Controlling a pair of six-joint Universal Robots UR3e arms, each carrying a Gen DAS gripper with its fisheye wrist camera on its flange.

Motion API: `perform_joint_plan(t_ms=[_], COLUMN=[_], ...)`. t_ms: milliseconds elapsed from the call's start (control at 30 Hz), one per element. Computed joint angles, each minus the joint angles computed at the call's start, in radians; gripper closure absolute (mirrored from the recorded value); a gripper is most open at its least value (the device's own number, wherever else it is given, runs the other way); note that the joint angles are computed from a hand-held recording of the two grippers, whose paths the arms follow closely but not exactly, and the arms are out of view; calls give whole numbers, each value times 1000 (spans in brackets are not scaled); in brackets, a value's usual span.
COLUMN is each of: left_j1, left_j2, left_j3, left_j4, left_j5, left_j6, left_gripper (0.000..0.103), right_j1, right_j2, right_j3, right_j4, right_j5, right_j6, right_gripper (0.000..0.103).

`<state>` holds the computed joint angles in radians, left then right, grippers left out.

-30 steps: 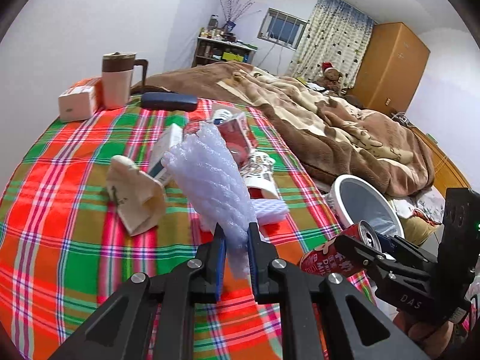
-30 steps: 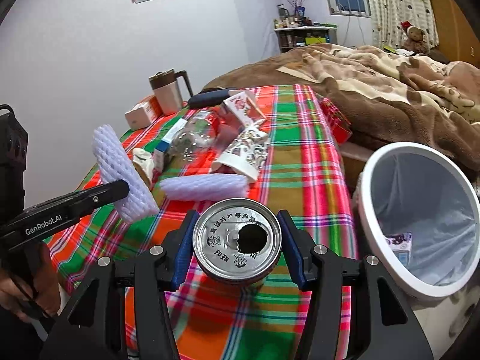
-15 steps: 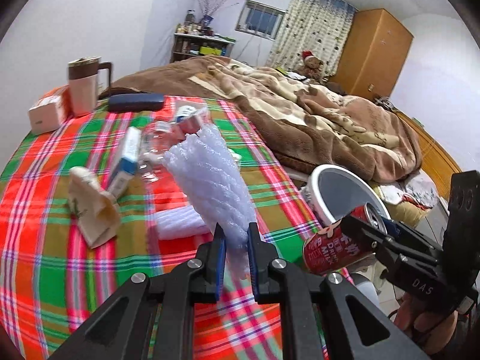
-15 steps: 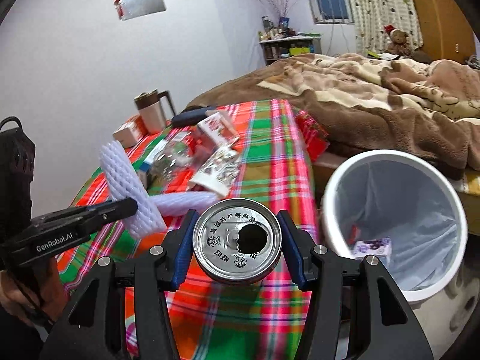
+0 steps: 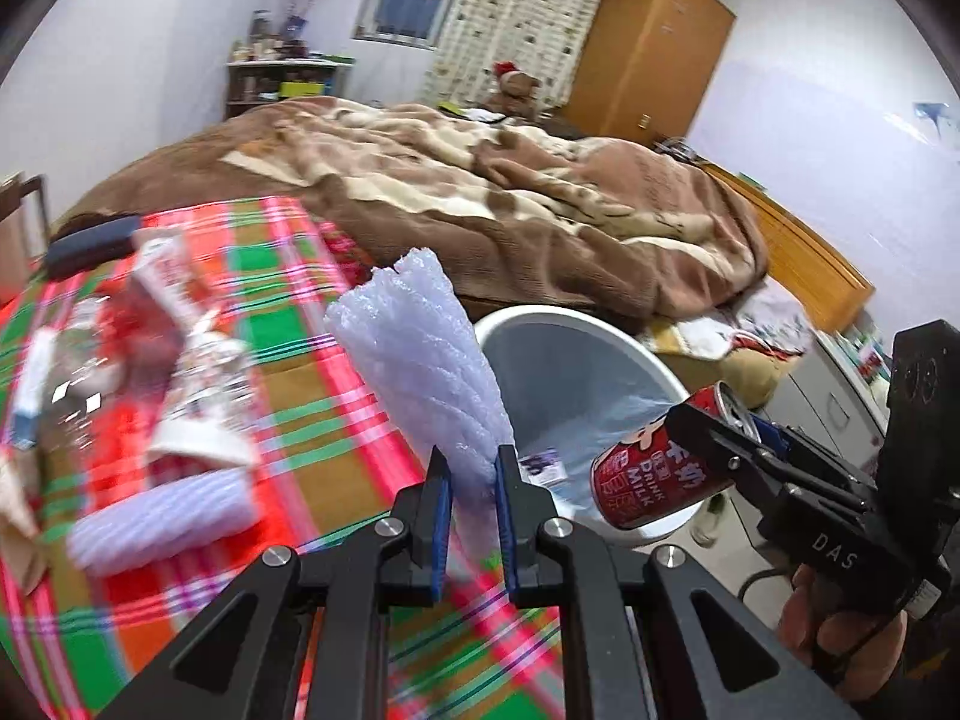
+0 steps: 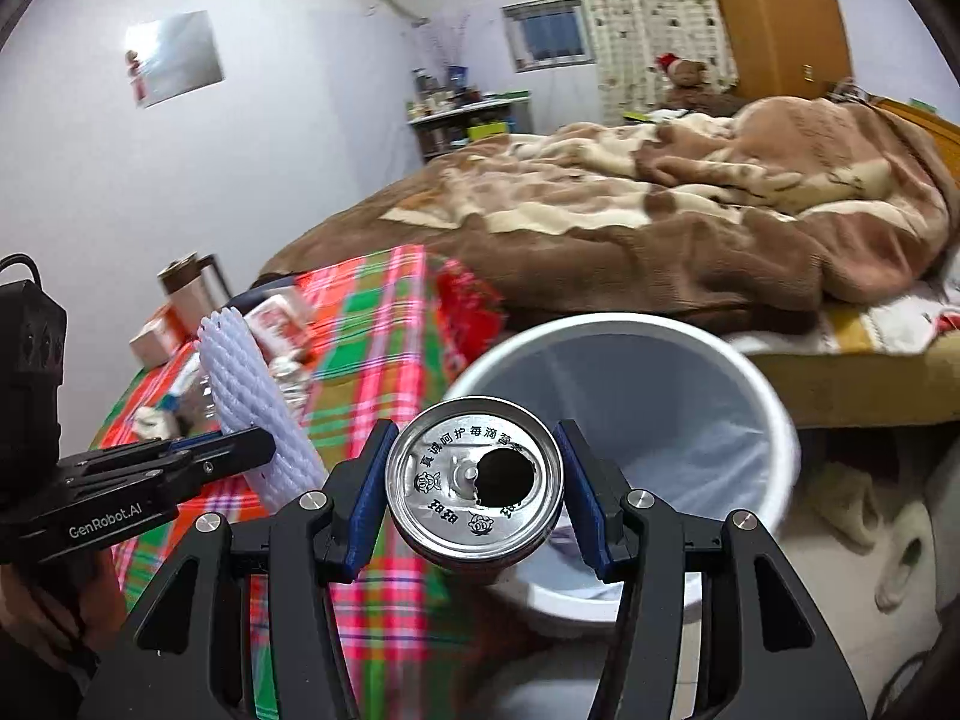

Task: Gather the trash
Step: 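Carry the can and foam net over the white bin and release both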

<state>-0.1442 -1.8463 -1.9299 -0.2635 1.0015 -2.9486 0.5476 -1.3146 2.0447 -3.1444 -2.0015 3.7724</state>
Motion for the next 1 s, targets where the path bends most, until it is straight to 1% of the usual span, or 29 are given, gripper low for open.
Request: perform_joint_plan(t_ms=[267,500,667,800,833,867,900,933,1000], left_j1=[-124,-181,-187,-193,-193,-192,-192,-191,-186], left_j2=[-177,-304,-340,-347,-348,-348,-349,-348,-339], left_j3=[222,367,397,409,407,406,407,403,387], left_j4=[-51,-128,-154,-157,-152,-155,-158,-157,-149], left_j5=[13,31,27,44,48,51,51,52,50], left_j6=[-30,-34,-34,-43,-47,-49,-50,-51,-50], left_gripper=[89,89,88,84,83,83,82,80,77], right_j1=[-59,-113,-149,-150,-150,-148,-144,-136,-135], right_j2=[-58,-80,-85,-69,-68,-68,-68,-69,-73], right_j3=[108,174,200,198,201,205,205,201,202], right_j4=[-21,-43,-37,-28,-36,-47,-50,-50,-50], right_j5=[-1,44,90,92,96,97,91,76,73], right_j6=[26,26,28,38,37,36,35,36,36], right_gripper=[49,49,49,48,48,44,36,34,34])
